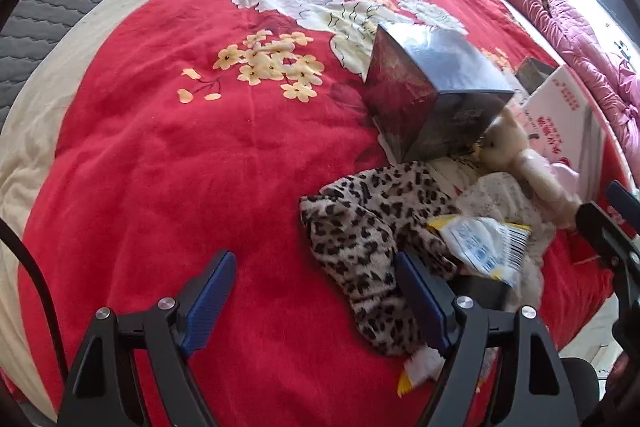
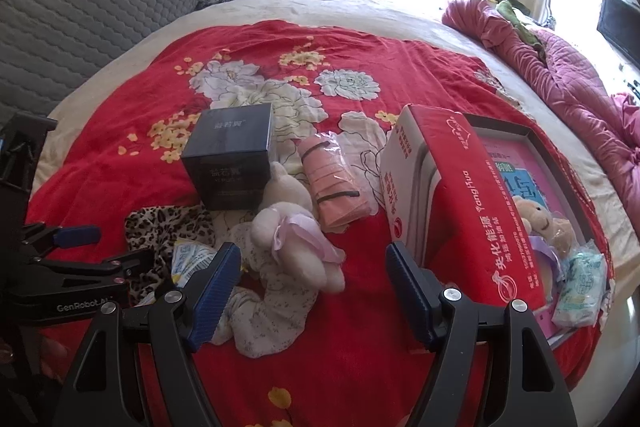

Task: Organize soft objects
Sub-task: 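Grasp the leopard-print scrunchie with the left gripper while the right grasps the pink plush bunny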

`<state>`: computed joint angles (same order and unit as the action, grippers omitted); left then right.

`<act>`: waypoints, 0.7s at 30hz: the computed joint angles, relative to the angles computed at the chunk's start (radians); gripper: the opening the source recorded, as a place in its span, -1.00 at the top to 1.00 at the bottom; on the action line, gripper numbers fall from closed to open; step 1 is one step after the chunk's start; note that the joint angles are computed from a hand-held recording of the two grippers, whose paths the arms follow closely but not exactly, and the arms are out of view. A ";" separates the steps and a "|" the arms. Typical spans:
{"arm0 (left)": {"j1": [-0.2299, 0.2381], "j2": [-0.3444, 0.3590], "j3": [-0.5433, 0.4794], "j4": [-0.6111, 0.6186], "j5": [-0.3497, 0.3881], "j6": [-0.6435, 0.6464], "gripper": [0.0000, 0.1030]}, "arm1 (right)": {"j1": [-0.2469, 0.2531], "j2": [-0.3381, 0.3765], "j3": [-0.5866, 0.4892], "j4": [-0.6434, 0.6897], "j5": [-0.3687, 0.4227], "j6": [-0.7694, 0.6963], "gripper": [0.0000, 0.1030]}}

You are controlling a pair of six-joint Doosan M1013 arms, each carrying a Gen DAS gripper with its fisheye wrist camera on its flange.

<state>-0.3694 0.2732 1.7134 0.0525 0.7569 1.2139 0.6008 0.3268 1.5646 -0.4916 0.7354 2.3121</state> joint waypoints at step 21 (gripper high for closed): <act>-0.014 0.023 -0.008 0.061 -0.056 -0.009 0.06 | -0.014 0.048 -0.029 0.044 -0.004 -0.062 -0.40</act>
